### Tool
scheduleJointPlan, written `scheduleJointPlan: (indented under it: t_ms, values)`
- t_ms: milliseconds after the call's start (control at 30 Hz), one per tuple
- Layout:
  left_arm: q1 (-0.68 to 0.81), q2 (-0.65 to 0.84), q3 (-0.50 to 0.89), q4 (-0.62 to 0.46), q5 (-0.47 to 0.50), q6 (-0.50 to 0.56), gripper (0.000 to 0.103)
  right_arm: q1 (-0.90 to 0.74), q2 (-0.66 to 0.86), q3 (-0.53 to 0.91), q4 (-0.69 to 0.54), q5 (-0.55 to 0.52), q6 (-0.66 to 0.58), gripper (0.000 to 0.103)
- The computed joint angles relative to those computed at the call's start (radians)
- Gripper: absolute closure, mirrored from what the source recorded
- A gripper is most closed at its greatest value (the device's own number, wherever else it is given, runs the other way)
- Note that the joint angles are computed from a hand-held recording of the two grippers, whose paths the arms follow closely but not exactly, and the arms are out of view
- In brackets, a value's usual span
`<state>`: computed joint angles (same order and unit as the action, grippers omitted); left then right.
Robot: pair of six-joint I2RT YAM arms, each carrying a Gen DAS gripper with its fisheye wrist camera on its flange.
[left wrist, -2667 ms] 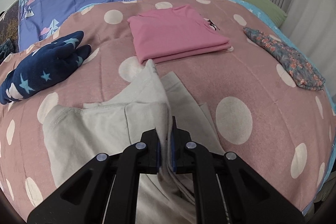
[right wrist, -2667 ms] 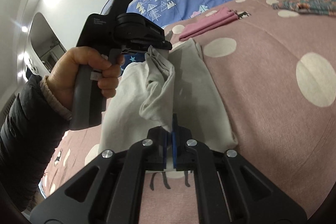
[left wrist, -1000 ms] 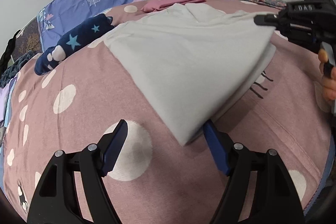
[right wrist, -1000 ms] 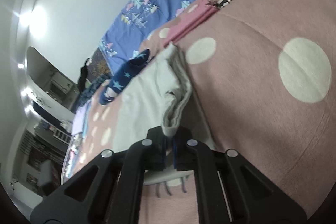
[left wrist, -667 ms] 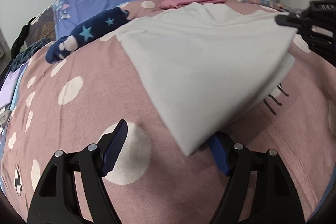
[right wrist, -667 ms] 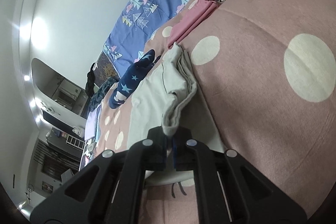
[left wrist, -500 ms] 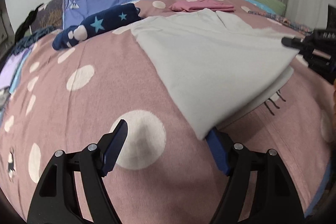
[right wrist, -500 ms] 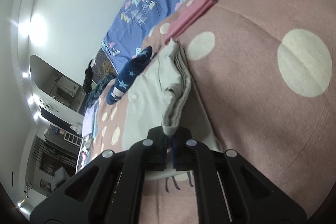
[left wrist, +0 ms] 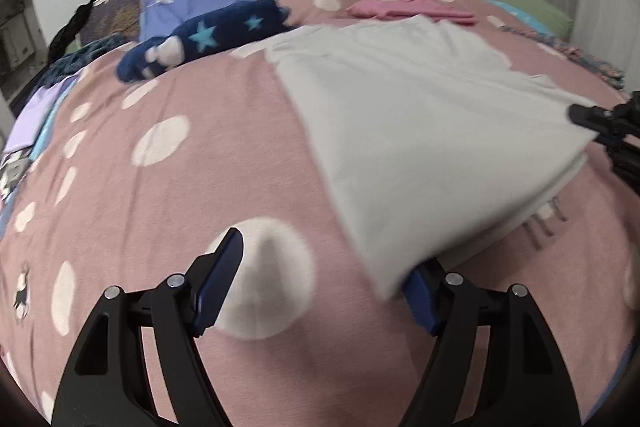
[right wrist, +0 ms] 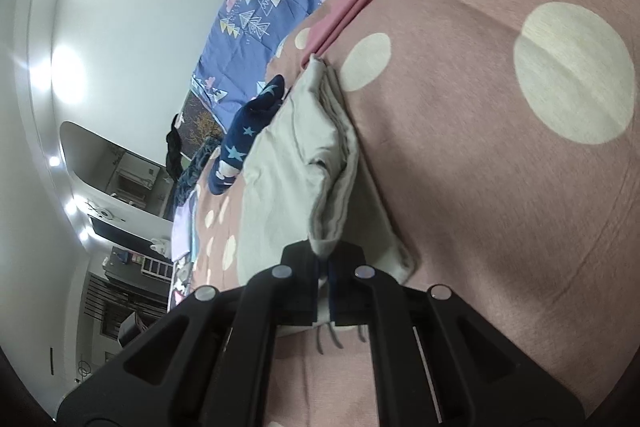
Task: Fold small clothes
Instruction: 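Release the shirt with the left gripper and press the folded stack flat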
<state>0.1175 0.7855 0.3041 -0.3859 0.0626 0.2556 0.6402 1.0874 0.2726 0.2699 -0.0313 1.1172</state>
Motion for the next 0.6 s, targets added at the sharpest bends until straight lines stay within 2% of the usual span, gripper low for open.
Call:
scheduleJointPlan:
  t_ms: [100, 200, 267, 300, 367, 400, 433, 467, 533, 567, 600]
  values:
    - [0.173, 0.038, 0.015, -0.052, 0.164, 0.089, 0.028, 0.008, 0.051, 0.006, -0.021, 0.007, -0.010, 0.100]
    - [0.202, -0.023, -0.007, -0.086, 0.180, 0.144, 0.028, 0.050, 0.067, 0.011, -0.044, 0.070, -0.040, 0.100]
    - [0.210, -0.051, -0.012, -0.108, 0.183, 0.173, 0.029, 0.089, 0.040, 0.047, -0.137, 0.135, -0.067, 0.097]
    - [0.230, -0.057, -0.004, -0.136, 0.205, 0.205, 0.032, 0.114, 0.020, 0.070, -0.202, 0.182, -0.078, 0.095]
    - [0.319, -0.043, 0.036, -0.242, 0.307, 0.311, 0.048, 0.177, -0.029, 0.116, -0.347, 0.307, -0.076, 0.090]
    - [0.380, -0.013, 0.067, -0.299, 0.375, 0.375, 0.066, 0.216, -0.046, 0.142, -0.418, 0.387, -0.067, 0.080]
    - [0.445, 0.013, 0.101, -0.377, 0.455, 0.445, 0.089, 0.261, -0.056, 0.167, -0.468, 0.472, -0.071, 0.078]
    - [0.500, 0.056, 0.140, -0.445, 0.532, 0.506, 0.095, 0.291, -0.056, 0.183, -0.474, 0.521, -0.105, 0.078]
    - [0.535, 0.088, 0.187, -0.497, 0.636, 0.519, 0.098, 0.315, -0.035, 0.198, -0.406, 0.509, -0.212, 0.078]
    - [0.522, 0.088, 0.194, -0.483, 0.668, 0.493, 0.098, 0.314, -0.012, 0.204, -0.364, 0.478, -0.253, 0.078]
    - [0.468, 0.073, 0.183, -0.422, 0.670, 0.423, 0.098, 0.314, 0.017, 0.212, -0.329, 0.452, -0.284, 0.079]
